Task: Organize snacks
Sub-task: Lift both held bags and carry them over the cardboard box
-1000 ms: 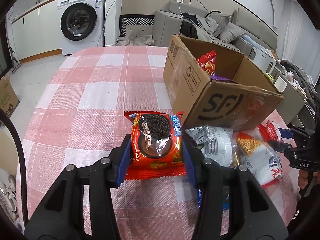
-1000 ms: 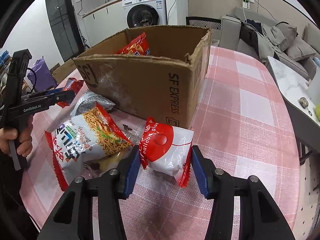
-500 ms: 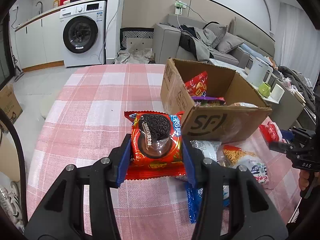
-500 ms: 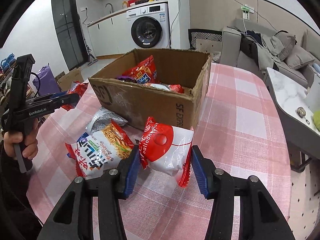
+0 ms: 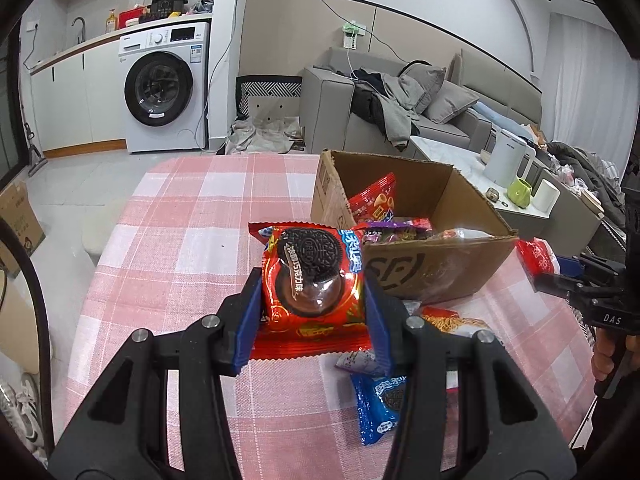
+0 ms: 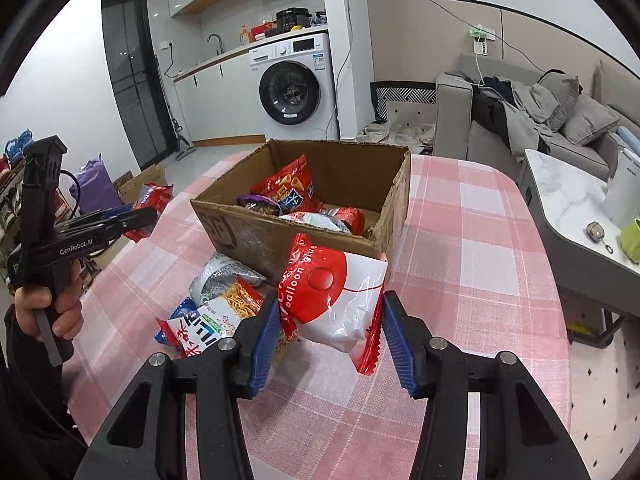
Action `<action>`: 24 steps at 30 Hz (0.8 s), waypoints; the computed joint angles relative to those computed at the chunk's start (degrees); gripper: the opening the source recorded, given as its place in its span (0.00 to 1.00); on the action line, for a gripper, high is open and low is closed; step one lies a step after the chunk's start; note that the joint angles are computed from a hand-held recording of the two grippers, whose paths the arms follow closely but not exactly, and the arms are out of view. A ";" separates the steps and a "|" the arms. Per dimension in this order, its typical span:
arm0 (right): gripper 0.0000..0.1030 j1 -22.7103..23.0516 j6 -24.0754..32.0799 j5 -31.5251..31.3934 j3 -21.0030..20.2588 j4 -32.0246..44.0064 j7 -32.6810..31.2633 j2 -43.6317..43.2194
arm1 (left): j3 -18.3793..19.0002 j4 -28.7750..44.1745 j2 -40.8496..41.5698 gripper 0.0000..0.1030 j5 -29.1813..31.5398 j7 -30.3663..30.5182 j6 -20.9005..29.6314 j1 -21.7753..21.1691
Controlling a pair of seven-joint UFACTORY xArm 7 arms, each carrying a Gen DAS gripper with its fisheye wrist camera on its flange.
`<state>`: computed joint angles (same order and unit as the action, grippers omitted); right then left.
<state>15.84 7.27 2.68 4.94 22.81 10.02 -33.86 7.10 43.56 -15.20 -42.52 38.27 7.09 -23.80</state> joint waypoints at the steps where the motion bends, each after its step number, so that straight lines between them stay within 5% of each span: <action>1: 0.49 -0.22 -0.35 0.01 0.12 -0.09 0.23 -0.16 | -0.36 -0.23 -0.50 0.43 0.33 -0.33 0.10 0.21; 24: 0.49 -1.12 -4.56 -0.74 0.99 2.62 4.24 1.13 | -2.77 4.76 1.22 0.43 5.64 -6.15 1.10 -0.97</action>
<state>14.72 2.71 1.94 5.94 25.43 14.27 -32.74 4.33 48.33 -13.98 -36.88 32.11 8.18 -24.77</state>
